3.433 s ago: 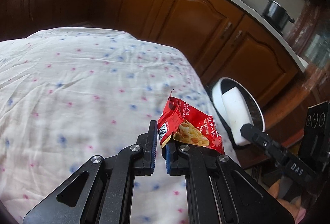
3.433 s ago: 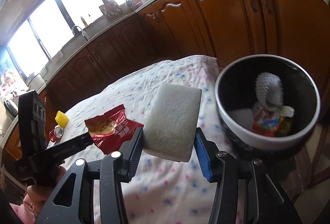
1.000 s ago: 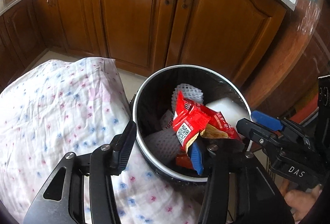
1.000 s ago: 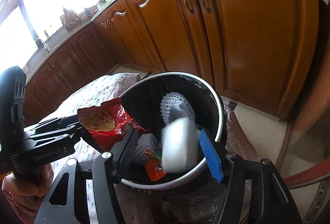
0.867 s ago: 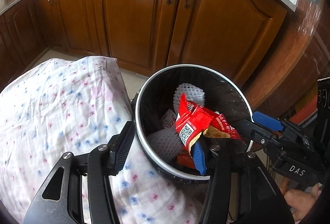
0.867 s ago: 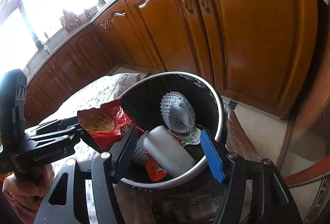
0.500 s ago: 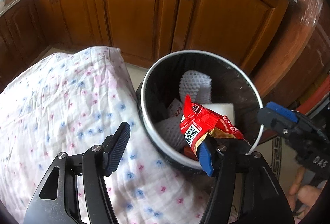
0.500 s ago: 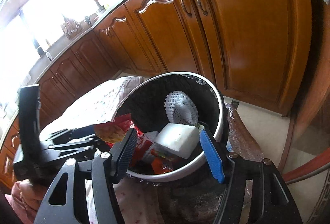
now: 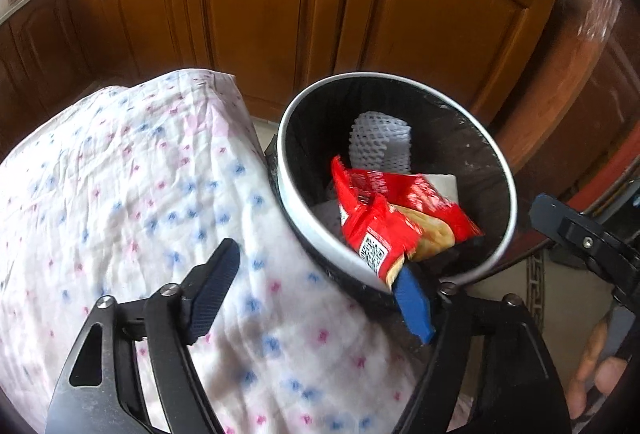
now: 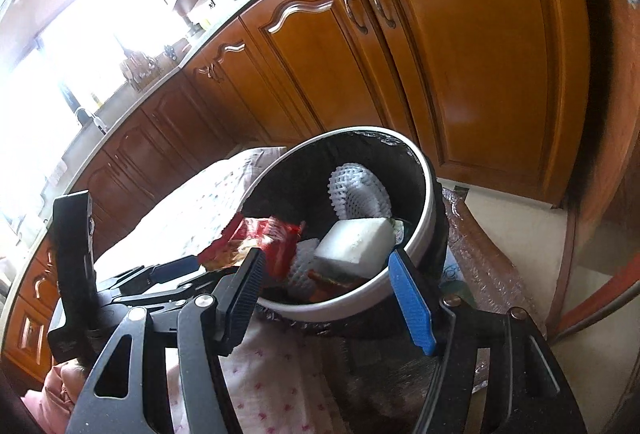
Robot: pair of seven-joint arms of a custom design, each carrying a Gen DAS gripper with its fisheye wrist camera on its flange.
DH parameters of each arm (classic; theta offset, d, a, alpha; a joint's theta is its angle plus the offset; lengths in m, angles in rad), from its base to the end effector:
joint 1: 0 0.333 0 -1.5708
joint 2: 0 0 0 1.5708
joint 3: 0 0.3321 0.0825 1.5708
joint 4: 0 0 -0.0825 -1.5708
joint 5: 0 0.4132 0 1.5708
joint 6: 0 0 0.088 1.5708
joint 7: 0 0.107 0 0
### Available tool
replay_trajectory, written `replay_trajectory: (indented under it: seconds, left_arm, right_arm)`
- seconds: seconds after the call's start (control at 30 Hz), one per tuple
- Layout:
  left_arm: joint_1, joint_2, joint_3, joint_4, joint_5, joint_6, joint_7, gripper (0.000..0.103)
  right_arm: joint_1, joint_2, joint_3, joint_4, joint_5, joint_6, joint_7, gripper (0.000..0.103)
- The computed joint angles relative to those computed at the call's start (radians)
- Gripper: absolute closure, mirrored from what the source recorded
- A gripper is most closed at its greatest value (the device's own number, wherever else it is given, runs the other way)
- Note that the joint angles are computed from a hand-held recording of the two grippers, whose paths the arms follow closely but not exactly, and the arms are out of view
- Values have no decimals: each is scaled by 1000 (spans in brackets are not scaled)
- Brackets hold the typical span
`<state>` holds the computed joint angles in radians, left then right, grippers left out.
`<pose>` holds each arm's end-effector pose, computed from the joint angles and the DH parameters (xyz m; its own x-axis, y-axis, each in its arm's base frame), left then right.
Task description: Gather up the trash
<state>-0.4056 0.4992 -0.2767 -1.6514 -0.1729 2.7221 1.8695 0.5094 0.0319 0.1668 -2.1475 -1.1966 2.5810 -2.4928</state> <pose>0.6083 -0.4440 0.3956 -0.7176 -0.6880 0.1086 -0.6098 0.5453 -0.5751 0.4546 0.3852 0.4208 -0.3783 -0.8228 -0.4241 -0.5240 0.5680 -0.6347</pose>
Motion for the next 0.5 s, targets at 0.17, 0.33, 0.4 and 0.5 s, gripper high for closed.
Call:
replay_trajectory:
  seconds: [0.17, 0.33, 0.4, 0.5]
  left_arm:
    - [32, -37, -21, -46, -37, 1, 39, 27]
    - [76, -85, -50, -112, -118, 14, 91, 27]
    - [81, -93, -55, -124, -146, 20, 100, 27]
    - [89, -96, -63, -124, -183, 17, 115, 27]
  right_arm:
    - [9, -9, 7, -5, -12, -13, 30, 37]
    - [19, -15, 19, -4, -19, -40, 46, 36]
    - [23, -18, 22, -4, -22, -49, 54, 36]
    - [31, -25, 29, -7, -25, -69, 68, 36]
